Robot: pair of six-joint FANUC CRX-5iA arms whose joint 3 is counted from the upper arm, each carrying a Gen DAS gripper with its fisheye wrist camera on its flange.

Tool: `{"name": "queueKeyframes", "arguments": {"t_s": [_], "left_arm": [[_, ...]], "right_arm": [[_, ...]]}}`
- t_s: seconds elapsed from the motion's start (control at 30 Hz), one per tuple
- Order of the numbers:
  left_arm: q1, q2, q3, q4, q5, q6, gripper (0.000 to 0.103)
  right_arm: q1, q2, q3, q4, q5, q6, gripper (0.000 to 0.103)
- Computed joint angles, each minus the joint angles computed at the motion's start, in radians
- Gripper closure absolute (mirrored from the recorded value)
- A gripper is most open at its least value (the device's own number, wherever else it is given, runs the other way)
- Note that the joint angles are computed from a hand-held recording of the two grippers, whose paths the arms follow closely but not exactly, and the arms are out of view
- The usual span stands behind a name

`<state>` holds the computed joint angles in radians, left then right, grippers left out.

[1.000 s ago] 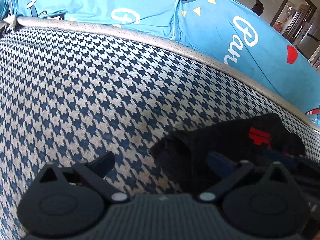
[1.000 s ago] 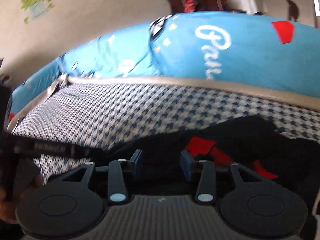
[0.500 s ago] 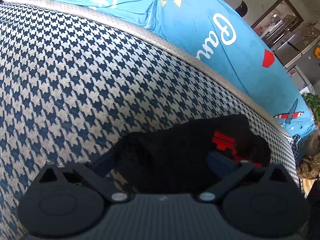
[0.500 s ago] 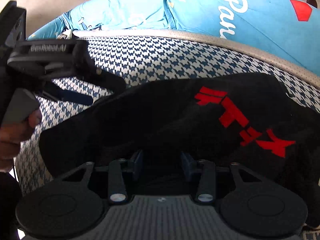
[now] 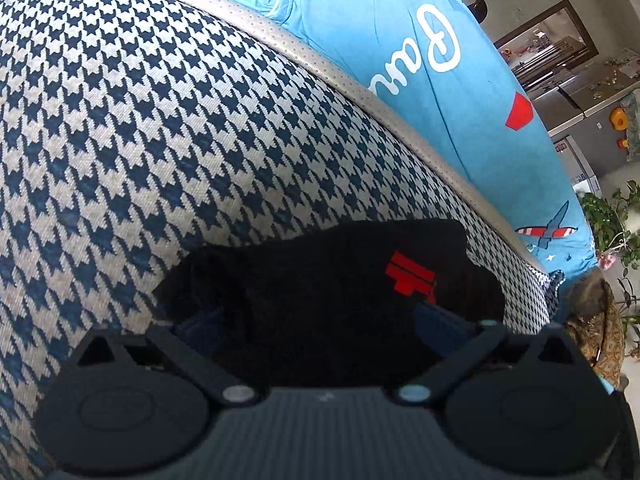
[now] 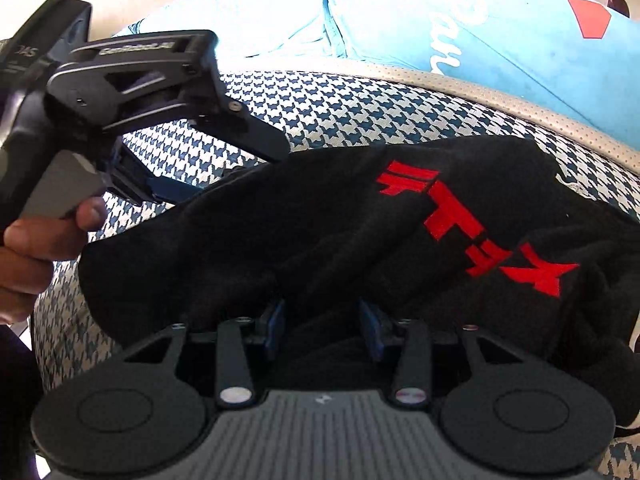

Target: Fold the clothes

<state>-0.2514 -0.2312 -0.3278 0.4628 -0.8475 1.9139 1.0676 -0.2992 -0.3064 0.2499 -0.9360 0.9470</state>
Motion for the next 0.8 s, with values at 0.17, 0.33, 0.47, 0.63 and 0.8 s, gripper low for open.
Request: {"name": "queueKeyframes", "arguments": {"t_s": [0.17, 0.33, 0.47, 0.63, 0.8], "left_arm": [[-0.001, 0.004, -0.022, 0.022, 0.059, -0.007, 0.008], [-0.002, 0.029, -0.012, 0.005, 0.068, 0.011, 0.022], [-0.022, 0.048, 0.028, -0.06, 0.056, 0.045, 0.022], [-0.073, 0.078, 0.113, -0.213, 0.002, 0.097, 0.028], [-0.157, 0.124, 0.243, -0.433, -0.115, 0.165, 0.054]], "right_arm": [[-0.006, 0.002, 0.006, 0.001, -0.006, 0.007, 0.061], [-0.006, 0.011, 0.016, 0.01, -0.019, -0.009, 0.061], [0.041, 0.006, 0.002, 0.075, -0.047, -0.109, 0.061], [0.096, -0.011, -0.021, 0.164, -0.084, -0.224, 0.061], [0.123, -0.037, -0.038, 0.204, -0.094, -0.303, 0.058]]}}
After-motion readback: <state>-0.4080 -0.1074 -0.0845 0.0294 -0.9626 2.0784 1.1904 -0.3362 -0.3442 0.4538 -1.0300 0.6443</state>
